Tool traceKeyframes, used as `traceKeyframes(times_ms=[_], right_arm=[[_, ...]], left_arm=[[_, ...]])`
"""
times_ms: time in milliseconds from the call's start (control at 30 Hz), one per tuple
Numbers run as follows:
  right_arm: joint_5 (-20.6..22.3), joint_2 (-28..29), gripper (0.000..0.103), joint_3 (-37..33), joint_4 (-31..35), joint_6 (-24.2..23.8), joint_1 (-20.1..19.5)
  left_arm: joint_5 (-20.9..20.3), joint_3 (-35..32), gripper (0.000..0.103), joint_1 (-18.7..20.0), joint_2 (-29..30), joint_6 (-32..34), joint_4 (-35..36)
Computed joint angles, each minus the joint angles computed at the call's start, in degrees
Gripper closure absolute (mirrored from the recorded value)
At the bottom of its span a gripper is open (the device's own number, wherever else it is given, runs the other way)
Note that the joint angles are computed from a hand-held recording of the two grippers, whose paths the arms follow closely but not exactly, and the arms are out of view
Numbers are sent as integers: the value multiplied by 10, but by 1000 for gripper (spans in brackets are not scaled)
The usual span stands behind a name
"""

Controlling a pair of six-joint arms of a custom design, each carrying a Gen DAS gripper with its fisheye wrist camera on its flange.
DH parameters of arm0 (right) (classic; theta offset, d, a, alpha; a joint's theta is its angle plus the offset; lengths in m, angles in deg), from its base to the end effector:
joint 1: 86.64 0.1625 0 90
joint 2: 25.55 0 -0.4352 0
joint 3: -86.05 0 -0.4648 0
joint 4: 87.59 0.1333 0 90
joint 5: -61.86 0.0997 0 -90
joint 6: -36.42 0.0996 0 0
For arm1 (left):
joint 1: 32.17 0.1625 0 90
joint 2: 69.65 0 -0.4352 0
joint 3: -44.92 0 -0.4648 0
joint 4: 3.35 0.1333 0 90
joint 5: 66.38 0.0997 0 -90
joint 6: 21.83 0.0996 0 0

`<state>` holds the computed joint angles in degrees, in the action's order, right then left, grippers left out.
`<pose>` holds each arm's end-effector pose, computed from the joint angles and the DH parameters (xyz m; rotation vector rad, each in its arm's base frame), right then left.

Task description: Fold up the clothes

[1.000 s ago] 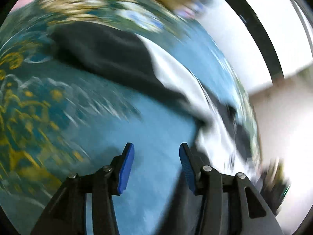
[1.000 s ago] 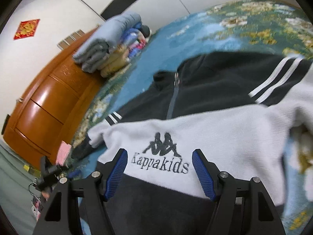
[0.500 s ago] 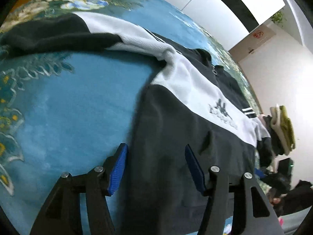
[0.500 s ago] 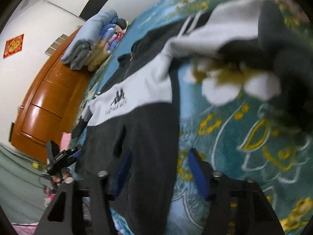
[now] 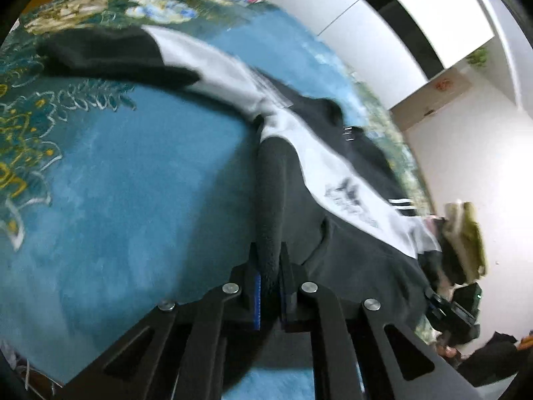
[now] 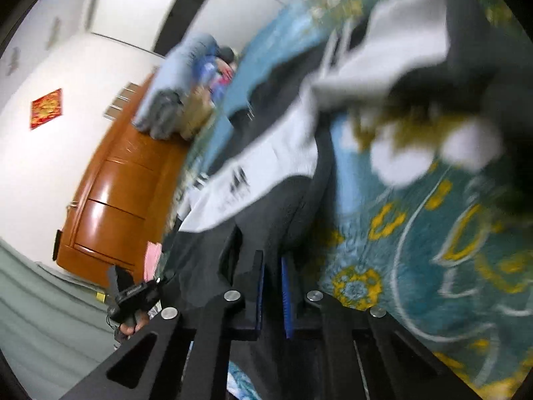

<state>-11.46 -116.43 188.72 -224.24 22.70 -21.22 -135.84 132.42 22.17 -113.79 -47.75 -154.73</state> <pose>-0.0960 -0.5990 0.4814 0.1417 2.9036 -1.0009 -0.3145 -0.7269 0.0886 0.1643 2.9165 -0.6686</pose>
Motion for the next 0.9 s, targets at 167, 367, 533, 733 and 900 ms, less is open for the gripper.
traceKeyframes(times_ms=[167,367,533,733,900], right_arm=[[-21,-11,93,10,-2,-11,-3],[-31,-47,79,24,-57,-40,-10],[-179,-76,4,40,-203,-92,17],[-327,-20,4,30,-276,-236,69],[-387,15,51,6,-290,-260,62]], left_arm=[[29,8,95,1,7,-31,27],[24,13,93,-4,1,-26,7],[93,42,87,-26,-32,-2,-29],[112,46,86,-32,-35,-13,-47],[111,35,86,-31,-18,-23,-42]])
